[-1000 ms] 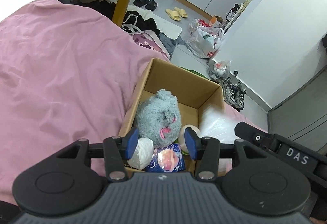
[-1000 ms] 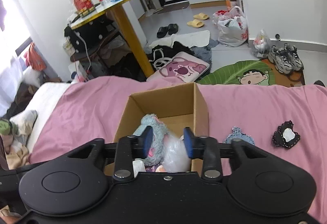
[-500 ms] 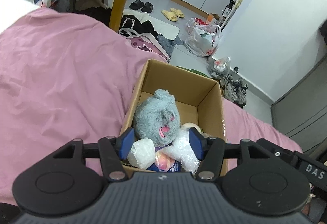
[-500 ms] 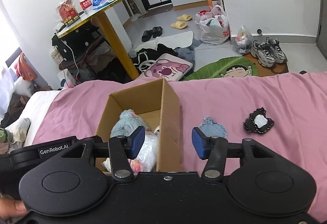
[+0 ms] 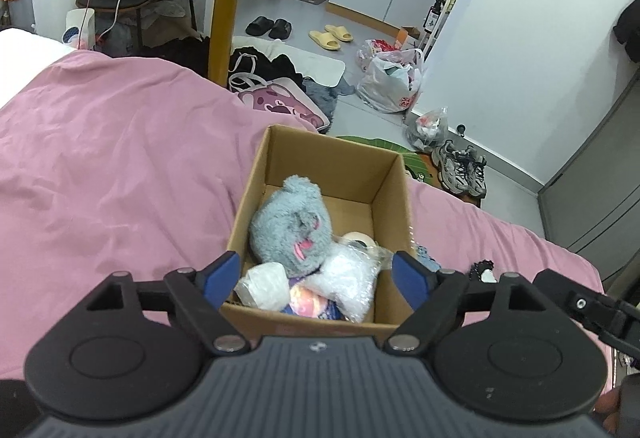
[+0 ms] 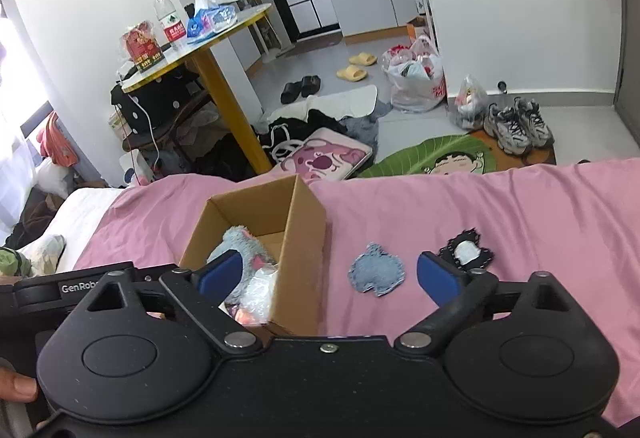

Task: Organize soft objects
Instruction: 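Withdraw both tools from the box toward the denim patch and black plush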

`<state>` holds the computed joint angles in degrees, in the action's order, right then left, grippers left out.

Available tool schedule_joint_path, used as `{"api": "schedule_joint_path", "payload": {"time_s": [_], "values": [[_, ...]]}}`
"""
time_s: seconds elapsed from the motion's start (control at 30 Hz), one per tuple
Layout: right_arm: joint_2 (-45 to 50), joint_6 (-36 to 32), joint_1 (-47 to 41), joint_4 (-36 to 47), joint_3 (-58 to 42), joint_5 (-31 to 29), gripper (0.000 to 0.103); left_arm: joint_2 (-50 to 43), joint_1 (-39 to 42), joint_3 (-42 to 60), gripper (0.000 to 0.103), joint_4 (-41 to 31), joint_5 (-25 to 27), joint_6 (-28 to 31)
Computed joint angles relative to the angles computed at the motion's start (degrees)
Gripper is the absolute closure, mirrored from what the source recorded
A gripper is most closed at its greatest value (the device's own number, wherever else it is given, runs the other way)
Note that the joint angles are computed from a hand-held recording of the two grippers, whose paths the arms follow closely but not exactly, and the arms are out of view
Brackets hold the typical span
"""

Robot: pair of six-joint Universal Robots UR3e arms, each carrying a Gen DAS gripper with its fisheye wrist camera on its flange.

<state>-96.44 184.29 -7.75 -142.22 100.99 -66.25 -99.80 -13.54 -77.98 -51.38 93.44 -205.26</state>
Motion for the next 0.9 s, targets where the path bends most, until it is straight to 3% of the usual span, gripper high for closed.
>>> {"api": "schedule_joint_path", "payload": {"time_s": [0.1, 0.37, 0.67, 0.9], "values": [[-2.2, -0.4, -2.7, 0.0, 2.1, 2.1, 0.007, -0.5, -1.6, 2.1, 0.014, -1.7, 1.3, -0.5], [-7.9, -4.3, -10.2, 2.9, 5.9, 8.1, 0.005, -4.3, -6.8, 10.6, 0.013, -7.5, 5.9, -1.3], [-12.3, -9.7, -17.1, 7.0, 8.8, 13.3, 0.0, -7.6, -11.4, 16.7, 0.0, -11.0, 8.7, -3.8], [-13.9, -12.9, -21.9, 9.7, 11.1, 15.9, 0.0, -11.2, -14.1, 22.5, 0.0, -13.8, 10.8, -5.5]]}}
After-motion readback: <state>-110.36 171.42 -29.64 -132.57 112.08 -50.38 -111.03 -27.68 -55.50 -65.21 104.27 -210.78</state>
